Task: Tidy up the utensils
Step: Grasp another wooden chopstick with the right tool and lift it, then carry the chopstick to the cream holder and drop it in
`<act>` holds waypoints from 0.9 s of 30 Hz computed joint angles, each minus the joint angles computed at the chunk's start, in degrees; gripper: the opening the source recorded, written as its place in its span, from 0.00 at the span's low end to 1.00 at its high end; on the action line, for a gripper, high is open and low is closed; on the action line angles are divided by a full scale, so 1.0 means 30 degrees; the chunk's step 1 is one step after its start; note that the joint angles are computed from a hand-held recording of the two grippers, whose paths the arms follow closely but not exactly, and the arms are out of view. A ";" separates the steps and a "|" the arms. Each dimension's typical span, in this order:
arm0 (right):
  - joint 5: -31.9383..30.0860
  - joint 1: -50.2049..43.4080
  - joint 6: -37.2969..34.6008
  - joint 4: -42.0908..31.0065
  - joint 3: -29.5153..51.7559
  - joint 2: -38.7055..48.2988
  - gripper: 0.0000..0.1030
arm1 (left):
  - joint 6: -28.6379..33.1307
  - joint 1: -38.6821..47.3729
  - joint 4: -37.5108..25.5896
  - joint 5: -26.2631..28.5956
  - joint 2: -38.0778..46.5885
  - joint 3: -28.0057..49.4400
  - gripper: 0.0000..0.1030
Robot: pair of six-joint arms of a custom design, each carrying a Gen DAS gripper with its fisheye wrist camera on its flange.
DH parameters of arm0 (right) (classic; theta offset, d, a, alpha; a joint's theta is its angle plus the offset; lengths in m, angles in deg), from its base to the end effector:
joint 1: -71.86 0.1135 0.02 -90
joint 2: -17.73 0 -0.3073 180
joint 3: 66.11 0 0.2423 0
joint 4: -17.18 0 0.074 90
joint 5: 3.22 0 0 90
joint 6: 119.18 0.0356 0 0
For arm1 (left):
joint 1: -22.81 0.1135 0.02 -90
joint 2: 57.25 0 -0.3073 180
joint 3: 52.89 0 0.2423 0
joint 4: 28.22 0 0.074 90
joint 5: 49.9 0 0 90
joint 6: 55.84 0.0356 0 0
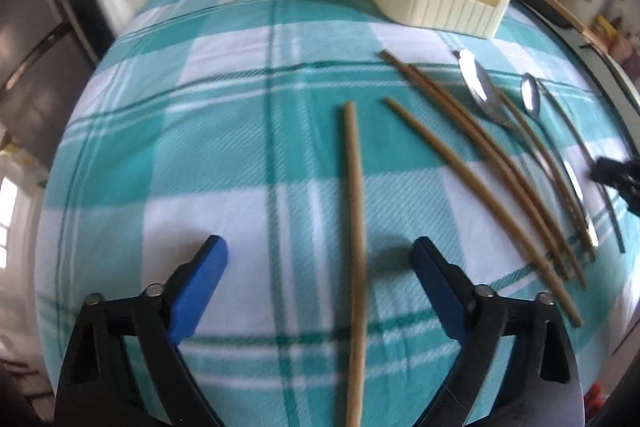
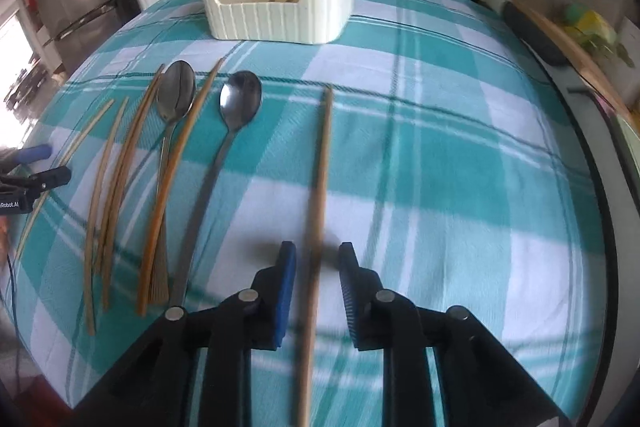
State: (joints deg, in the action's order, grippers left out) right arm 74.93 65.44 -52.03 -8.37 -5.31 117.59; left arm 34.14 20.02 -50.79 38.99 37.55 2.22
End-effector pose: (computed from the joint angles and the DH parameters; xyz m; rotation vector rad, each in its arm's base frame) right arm 0.3063 -0.0271 0.1653 -0.4416 2.6237 0.1157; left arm 0.2829 -0.0131 0.1680 0.0579 2.6565 0.0096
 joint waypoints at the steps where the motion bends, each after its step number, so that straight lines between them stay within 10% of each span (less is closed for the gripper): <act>1: 0.0078 0.0156 0.0058 -0.0301 0.0762 0.0574 0.22 | 0.0343 0.0077 -0.0435 0.0273 0.0384 0.0646 0.79; 10: 0.1024 0.1837 0.0617 -0.3083 0.7289 0.4810 0.06 | 0.1749 0.0409 -0.3722 0.2111 0.3080 0.5418 0.06; 14: 0.0212 0.1659 0.1732 -0.3083 0.8187 0.4980 0.06 | 0.0723 0.0572 -0.3198 0.2209 0.3245 0.5947 0.05; 27: -0.4707 -0.0770 0.2917 0.1301 0.1618 -0.7505 0.06 | -0.1609 0.2201 -0.0854 0.6048 -0.7740 0.2389 0.05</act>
